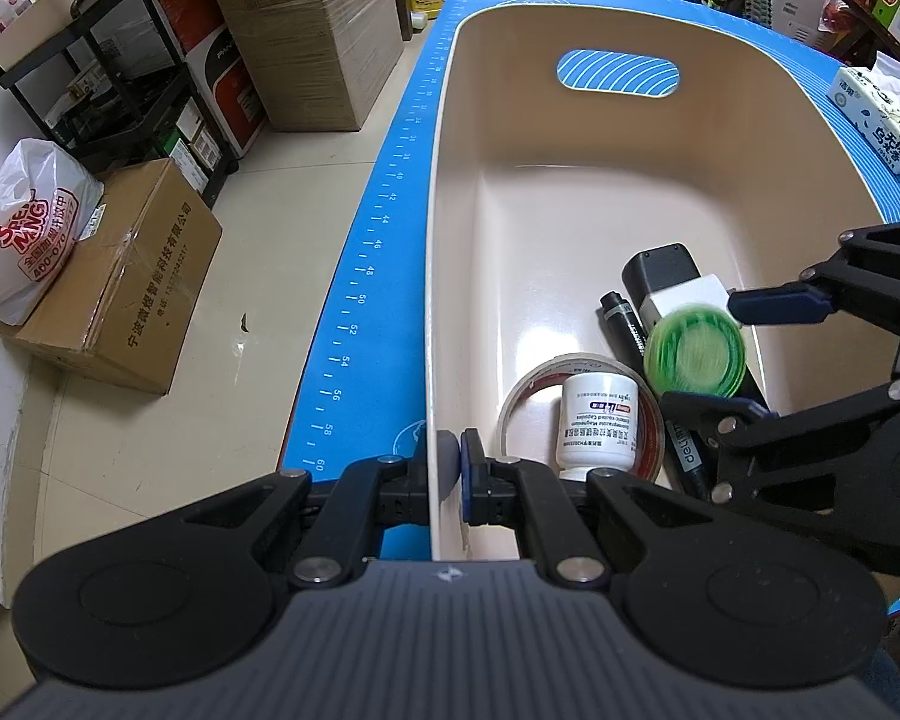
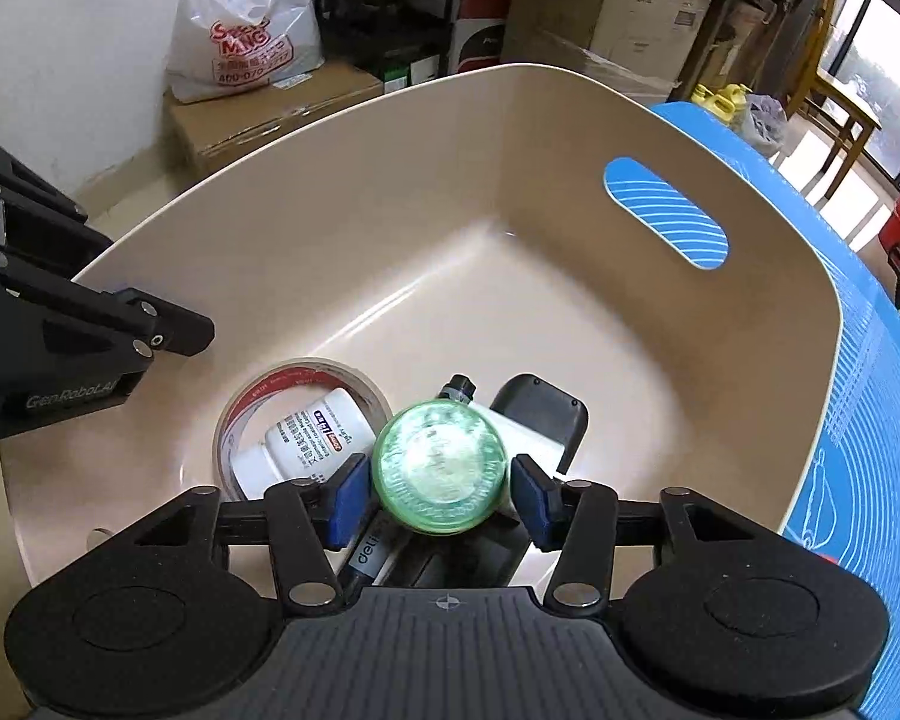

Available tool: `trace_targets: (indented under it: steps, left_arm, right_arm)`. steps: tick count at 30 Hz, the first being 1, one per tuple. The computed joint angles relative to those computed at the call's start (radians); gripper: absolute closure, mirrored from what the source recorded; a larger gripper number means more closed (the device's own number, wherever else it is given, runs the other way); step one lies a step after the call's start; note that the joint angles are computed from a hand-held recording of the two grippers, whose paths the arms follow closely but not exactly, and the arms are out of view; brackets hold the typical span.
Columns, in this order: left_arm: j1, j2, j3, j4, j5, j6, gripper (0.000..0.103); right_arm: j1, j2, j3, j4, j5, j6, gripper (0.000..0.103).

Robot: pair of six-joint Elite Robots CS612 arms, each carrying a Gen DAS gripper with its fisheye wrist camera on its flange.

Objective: Organize rigid objects
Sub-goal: 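Carry the green ointment tin into the basket with the right tool and release it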

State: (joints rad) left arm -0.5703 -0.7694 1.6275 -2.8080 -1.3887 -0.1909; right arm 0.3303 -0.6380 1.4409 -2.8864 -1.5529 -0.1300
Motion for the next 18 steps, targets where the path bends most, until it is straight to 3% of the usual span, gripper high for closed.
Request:
trace_targets:
  steps: [13,18]
  left_arm:
    - [0.001,0.004,-0.008,0.011,-0.002,0.003,0.094]
    - [0.000,0.004,-0.008,0.011,0.002,0.004,0.094]
  right_arm:
    - [-0.066,-0.057,0.149,-0.356,0.124,0.076,0.026]
    - [-0.101,-0.087,0.203,-0.458,0.081,0.111,0.024]
